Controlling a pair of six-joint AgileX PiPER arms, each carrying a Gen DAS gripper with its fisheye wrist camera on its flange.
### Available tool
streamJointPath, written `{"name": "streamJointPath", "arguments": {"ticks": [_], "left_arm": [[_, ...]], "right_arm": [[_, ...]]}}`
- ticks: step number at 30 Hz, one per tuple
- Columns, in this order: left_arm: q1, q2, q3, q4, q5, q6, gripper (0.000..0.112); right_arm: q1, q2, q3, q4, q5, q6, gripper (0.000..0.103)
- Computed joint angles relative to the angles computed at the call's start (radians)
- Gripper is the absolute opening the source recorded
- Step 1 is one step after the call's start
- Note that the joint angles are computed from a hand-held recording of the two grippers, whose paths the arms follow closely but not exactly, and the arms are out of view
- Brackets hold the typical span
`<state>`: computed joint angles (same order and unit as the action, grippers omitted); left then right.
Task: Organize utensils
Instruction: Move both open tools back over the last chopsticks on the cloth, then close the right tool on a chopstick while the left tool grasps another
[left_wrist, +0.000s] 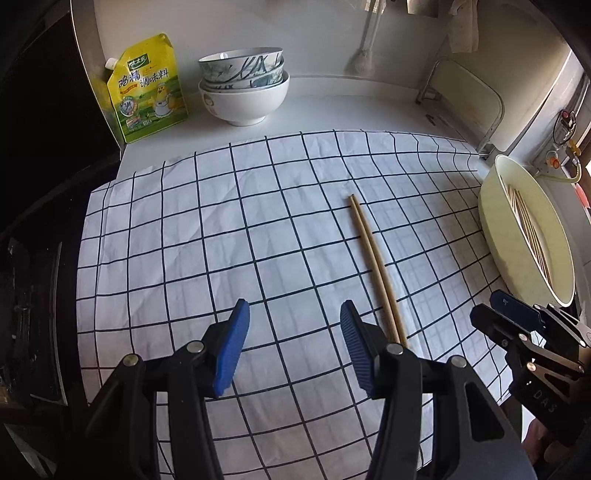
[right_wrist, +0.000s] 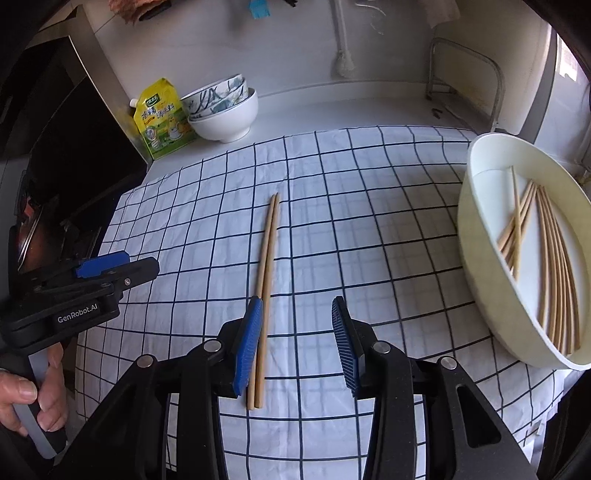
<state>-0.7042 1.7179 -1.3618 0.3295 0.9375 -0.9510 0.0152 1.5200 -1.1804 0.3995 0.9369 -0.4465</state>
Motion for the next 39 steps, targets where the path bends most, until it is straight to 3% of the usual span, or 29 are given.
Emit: {"name": "streamJointPath", "arguments": {"ticks": [9,30,32,34,39], "left_arm": [[0.014,0.001,0.086,-0.030,-0.074,0.002,0.054],[0.039,0.027,0.111,-0.054,-0.115,0.010,0.058],[0.036,0.032,0.106,-0.053,-0.116,0.008,0.058],[0.027,0.042,0.096,-0.049,-0.115,0.001,0.060],[0.009,0.077,0.062,-0.049,-0.114,-0.009,0.063]], "right_arm": [[0.074,0.070,0.060,-0.035,-0.086,0.042,0.038],[0.165,0.092,0.125,-0.148,-0.204,0.079,0.037],[0.169,0.088,0.130,-0.152,-0.212,0.071,0.033],[0.167,0.089,0.130,-0.142,-0.210,0.053,0.011],[0.144,0.092,0.125,-0.108,-0.195,0.017,0.006]]}}
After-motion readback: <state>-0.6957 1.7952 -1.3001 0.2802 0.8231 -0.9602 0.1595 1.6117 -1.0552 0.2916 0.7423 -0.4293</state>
